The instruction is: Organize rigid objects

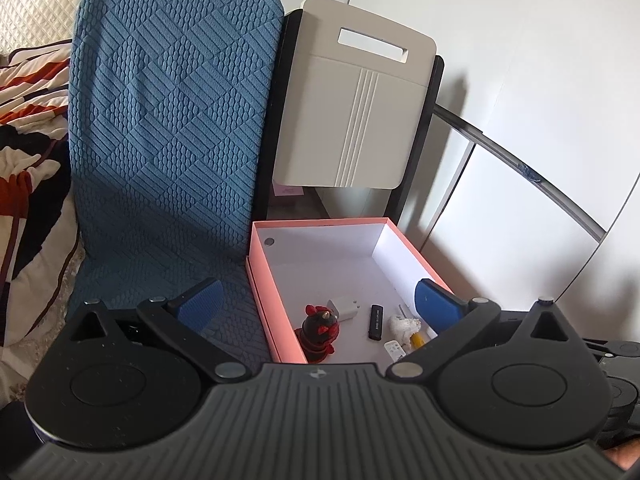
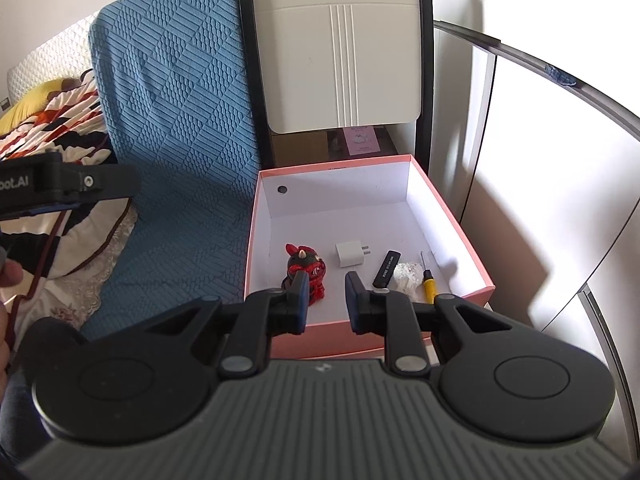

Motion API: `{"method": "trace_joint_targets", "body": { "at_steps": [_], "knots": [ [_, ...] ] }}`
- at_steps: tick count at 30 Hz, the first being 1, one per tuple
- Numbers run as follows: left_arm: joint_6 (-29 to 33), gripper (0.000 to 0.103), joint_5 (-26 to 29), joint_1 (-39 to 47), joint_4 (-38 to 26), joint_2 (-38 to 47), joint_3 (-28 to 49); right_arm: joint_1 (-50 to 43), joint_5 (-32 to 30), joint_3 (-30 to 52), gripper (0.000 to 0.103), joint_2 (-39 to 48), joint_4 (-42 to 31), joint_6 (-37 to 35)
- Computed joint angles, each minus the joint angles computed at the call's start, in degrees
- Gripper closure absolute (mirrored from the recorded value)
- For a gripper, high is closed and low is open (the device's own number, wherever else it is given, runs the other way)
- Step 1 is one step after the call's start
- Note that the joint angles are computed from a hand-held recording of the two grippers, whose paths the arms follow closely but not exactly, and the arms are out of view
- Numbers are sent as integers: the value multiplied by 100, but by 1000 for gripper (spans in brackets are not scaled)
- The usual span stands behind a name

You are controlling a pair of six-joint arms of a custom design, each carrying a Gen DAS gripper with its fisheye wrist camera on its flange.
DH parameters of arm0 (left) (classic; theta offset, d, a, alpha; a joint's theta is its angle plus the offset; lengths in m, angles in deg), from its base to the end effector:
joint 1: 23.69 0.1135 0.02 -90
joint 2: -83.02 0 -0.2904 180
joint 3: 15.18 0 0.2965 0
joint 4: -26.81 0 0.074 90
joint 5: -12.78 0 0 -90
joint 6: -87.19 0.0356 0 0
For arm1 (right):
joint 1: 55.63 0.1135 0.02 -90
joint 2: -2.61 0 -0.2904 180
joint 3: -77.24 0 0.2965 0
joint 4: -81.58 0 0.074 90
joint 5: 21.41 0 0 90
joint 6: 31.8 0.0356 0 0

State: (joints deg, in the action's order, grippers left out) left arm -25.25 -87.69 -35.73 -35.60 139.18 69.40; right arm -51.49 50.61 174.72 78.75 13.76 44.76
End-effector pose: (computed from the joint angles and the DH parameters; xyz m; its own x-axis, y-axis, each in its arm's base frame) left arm 0.2062 -0.0374 0.4349 -0.5274 -0.2713 -0.8051 -0.1553 0.9625 -0.2226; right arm 0.2993 0.0327 0.4251 -0.6382 -0.2678 -0.7218 -0.4411 0.8956 0.0577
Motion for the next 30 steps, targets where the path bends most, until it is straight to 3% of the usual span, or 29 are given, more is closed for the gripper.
{"method": "trace_joint_targets", "body": {
  "at_steps": [1, 6, 8, 10, 12, 30],
  "knots": [
    [-6, 0, 4, 8, -10, 6, 3, -7, 0, -10, 66, -7, 21, 0],
    [-77, 0, 49, 81, -17, -15, -49, -6, 32, -37, 64, -31, 99, 40],
    [-93, 0, 5, 85, -8, -41, -74, 26, 117, -48, 56, -24, 118, 2],
    [-86, 0, -19, 78, 4, -53, -87, 96, 312, -160, 9, -94, 265, -3],
    [-79, 0, -2, 100, -3, -67, -89, 90, 337, -243, 0, -160, 417, -1],
    [11, 0, 54, 277, 7, -119, -133, 219, 442, -154, 0, -78, 210, 182]
  ]
}}
